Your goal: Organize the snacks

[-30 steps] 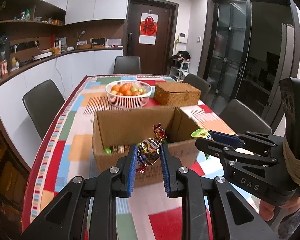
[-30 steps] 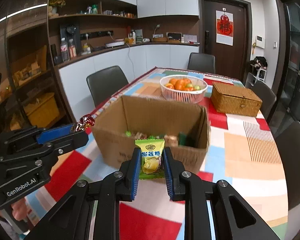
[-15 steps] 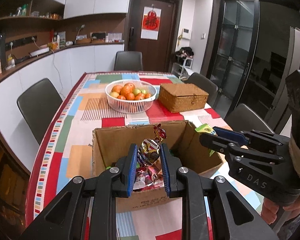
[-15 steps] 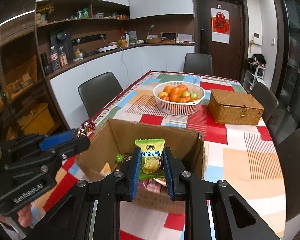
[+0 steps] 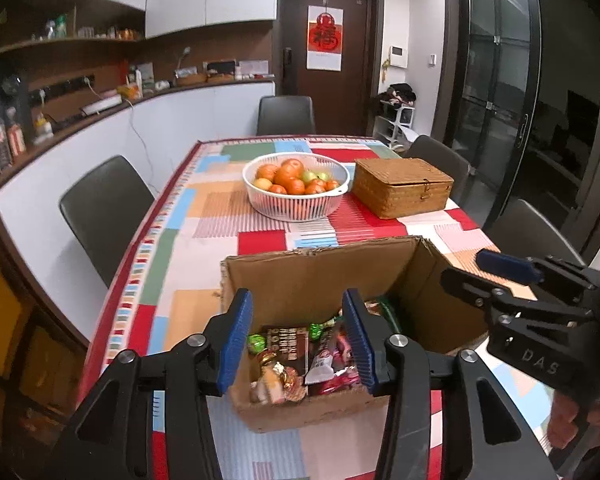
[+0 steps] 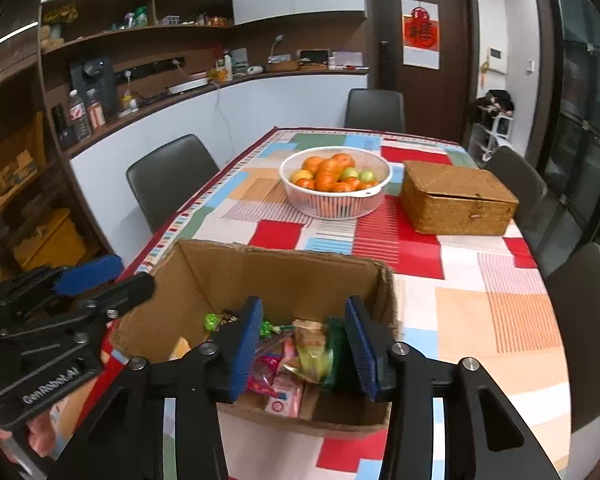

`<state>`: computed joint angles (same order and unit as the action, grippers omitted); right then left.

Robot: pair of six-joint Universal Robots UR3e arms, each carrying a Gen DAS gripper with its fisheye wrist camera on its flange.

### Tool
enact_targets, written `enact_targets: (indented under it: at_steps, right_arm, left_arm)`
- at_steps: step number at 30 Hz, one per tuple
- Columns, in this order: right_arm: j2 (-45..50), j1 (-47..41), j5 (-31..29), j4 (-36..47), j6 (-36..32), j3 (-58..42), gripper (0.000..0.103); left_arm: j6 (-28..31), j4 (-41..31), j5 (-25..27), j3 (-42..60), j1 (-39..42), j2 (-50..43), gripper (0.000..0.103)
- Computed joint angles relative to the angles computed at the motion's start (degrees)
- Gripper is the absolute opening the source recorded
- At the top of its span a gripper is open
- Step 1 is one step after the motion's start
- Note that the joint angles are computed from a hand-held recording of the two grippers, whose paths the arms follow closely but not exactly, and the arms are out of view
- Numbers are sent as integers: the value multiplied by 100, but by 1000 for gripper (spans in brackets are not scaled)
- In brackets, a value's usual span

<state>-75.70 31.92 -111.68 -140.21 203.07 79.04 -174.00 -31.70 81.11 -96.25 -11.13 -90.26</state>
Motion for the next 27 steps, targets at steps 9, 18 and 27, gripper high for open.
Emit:
enact_targets:
  at_steps: [9,18,27]
  right_arm:
    - [-616,932,-1314,-372,423,865,67]
    - [-1011,2145,-2689,-135,1239,1414,87]
    - [-1078,3130,-3585,647,2404,1605,92]
  left_arm:
    - [51,859,836,-1449,-377,1369,78]
    - [-70,1078,1222,-2620,-724,2708,94]
    - [-317,616,1518,-3225,-1027,3844,103]
